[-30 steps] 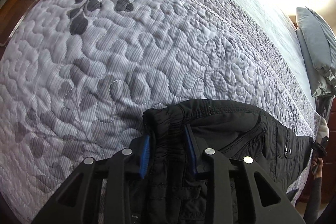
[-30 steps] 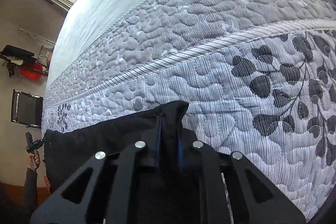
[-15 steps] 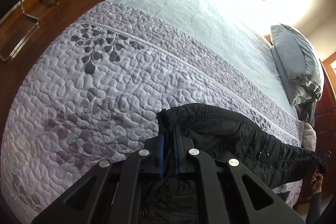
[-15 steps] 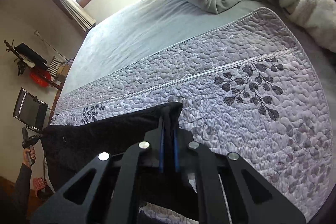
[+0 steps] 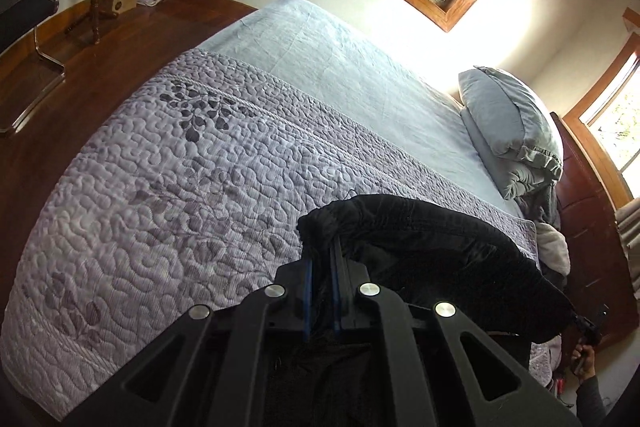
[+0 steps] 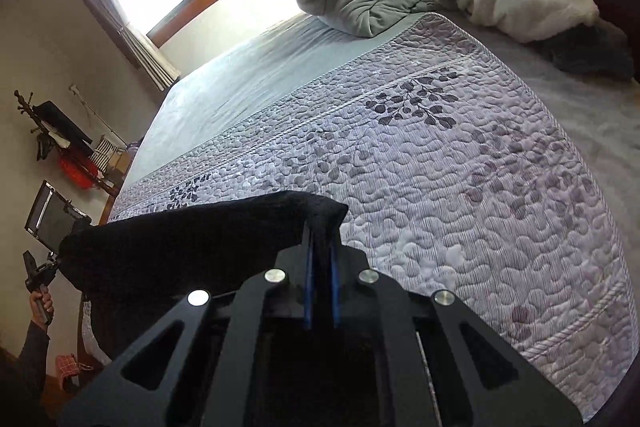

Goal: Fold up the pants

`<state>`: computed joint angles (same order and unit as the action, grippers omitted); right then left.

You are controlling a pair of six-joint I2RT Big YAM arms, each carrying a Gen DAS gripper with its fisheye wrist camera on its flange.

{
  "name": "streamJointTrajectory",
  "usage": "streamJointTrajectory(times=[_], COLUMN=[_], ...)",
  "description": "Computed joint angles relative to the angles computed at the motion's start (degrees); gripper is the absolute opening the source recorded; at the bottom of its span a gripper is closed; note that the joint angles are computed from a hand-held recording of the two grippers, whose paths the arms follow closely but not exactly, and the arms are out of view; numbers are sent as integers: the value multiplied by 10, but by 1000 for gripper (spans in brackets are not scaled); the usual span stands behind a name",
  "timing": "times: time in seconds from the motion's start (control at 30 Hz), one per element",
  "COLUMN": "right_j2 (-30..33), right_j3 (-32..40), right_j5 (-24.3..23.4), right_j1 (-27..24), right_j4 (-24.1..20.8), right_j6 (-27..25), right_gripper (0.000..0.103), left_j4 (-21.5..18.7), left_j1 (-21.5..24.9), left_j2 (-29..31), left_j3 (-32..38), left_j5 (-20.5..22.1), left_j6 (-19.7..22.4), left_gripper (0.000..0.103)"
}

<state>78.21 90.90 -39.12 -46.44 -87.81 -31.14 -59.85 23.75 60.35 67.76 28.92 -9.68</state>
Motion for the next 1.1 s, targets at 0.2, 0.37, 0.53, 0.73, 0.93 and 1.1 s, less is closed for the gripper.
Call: streamJointTrajectory(times=[0.2,0.37,0.53,0.73,0.93,1.1], right_j2=[-58,-93,-115,-141,-168,-182], right_j3=[-66,-116,-157,-199,-239,-256], right_j5=[-23,-28,-22,0,25,55], right_j1=[-65,-112,-153,-184,-201,-214], right_j4=[-25,-38,-42,-49,-46,-31], right_j6=[-40,-67,-85,-119,-143,-133], right_gripper=[6,7,8,10,12,33], left_j4=[-26,-51,-74,-101,-127,-138], left_j1=[42,71,92,101,116,123], left_j2=[-61,-95,-118,-143,-164,-177], left_j3=[-61,-97,-125,-150,-188,-217], left_j5=[27,40,45,21,-19,-90], left_j6=[25,54,85,144,197,200], left_gripper=[7,8,9,13,13,29])
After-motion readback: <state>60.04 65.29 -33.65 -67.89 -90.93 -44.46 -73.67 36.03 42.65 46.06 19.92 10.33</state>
